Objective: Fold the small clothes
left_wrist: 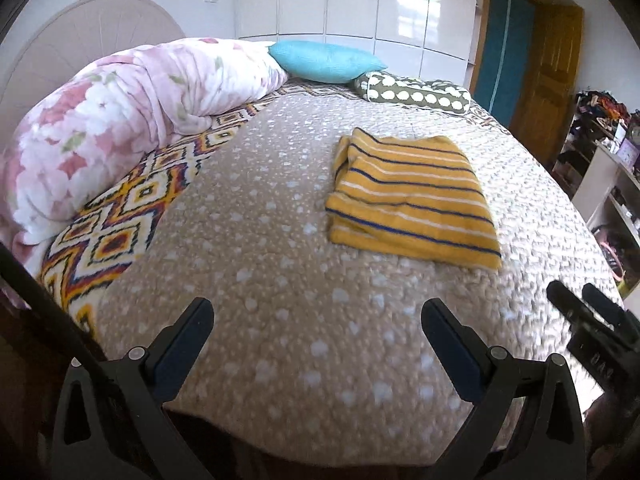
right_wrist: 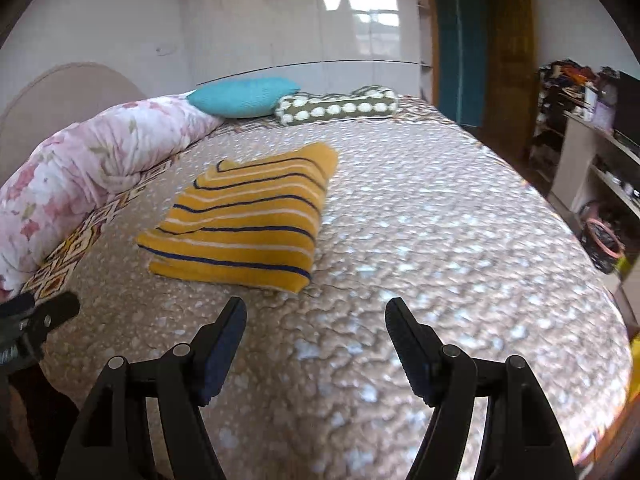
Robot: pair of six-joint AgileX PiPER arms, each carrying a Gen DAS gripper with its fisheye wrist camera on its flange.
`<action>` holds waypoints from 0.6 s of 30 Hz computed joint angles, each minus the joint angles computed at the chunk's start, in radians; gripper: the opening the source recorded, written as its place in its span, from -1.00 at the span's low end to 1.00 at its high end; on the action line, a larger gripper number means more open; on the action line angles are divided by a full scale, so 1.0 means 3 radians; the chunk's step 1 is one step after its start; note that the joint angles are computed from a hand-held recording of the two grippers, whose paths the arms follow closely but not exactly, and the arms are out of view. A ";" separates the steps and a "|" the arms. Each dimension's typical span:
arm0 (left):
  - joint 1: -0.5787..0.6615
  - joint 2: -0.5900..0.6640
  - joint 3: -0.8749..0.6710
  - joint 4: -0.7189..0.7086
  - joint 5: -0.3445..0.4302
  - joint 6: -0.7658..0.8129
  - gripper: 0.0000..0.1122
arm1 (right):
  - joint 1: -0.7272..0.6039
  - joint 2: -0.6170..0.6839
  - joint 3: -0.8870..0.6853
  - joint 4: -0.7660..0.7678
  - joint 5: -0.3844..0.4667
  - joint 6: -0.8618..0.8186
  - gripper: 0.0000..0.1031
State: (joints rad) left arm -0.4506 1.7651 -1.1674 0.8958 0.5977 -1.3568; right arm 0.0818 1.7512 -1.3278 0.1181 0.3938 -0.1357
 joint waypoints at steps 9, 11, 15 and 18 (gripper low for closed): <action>0.0007 0.0013 0.0086 -0.0648 -0.0157 0.0455 0.83 | 0.0259 -0.0272 0.0500 -0.1697 -0.0141 0.1627 0.48; -0.0022 0.0004 0.0093 -0.0623 -0.0162 0.0442 0.83 | 0.0304 -0.0269 0.0525 -0.1914 -0.0123 0.1859 0.48; -0.0057 0.0016 0.0077 -0.0679 -0.0192 0.0569 0.83 | 0.0357 -0.0284 0.0581 -0.2209 -0.0092 0.2209 0.48; -0.0094 0.0027 0.0064 -0.0710 -0.0221 0.0665 0.83 | 0.0357 -0.0279 0.0592 -0.2296 -0.0078 0.2336 0.48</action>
State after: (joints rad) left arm -0.4788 1.7732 -1.1483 0.6827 0.5314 -1.1574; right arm 0.1888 1.6676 -1.1503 -0.5708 0.3705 0.5653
